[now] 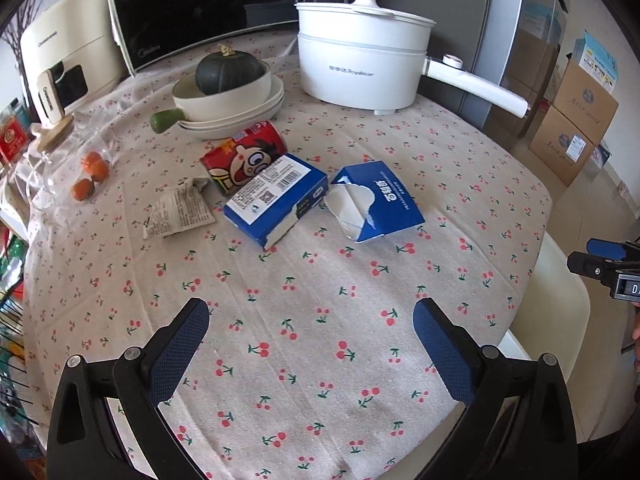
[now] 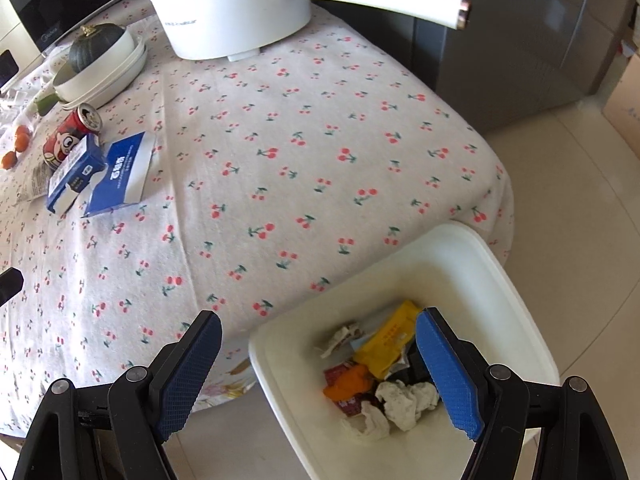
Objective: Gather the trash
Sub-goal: 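Move both open tools back over the table toward the blue boxes, then grasp the blue biscuit box with the right tool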
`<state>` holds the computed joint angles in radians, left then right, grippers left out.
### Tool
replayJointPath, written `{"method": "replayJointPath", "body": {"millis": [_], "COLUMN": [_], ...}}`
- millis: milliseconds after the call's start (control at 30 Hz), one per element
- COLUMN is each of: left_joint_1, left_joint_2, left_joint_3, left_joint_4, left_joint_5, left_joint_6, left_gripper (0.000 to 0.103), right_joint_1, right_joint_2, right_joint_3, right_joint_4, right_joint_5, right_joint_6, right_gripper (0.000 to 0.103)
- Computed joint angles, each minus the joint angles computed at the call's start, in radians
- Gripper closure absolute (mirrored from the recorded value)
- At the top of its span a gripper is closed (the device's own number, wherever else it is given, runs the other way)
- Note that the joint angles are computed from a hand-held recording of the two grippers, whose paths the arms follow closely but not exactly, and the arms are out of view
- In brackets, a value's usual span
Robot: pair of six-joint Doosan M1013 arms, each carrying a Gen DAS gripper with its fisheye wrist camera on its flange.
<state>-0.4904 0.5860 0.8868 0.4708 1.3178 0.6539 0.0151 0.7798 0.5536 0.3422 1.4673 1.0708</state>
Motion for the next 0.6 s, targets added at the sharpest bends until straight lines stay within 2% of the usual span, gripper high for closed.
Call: {"method": "replayJointPath", "body": {"millis": [333,600], "left_joint_1": [0.033,0.053], "left_joint_2": [-0.089,-0.118], "left_joint_3": [0.129,0.170], "left_joint_4": [0.009,0.005], "left_joint_5": [-0.006,-0.005], "left_joint_6": [-0.129,-0.176], "left_gripper": [0.000,0.000], "right_joint_1": [0.083,0.143], "right_joint_2": [0.009,0.048], "right_joint_3": [-0.005,-0.046], "right_joint_4": [0.022,0.064], "right_joint_5": [0.003,0.010], "right_joint_6": [0.006,0.064], "right_gripper": [0.019,0.019]}}
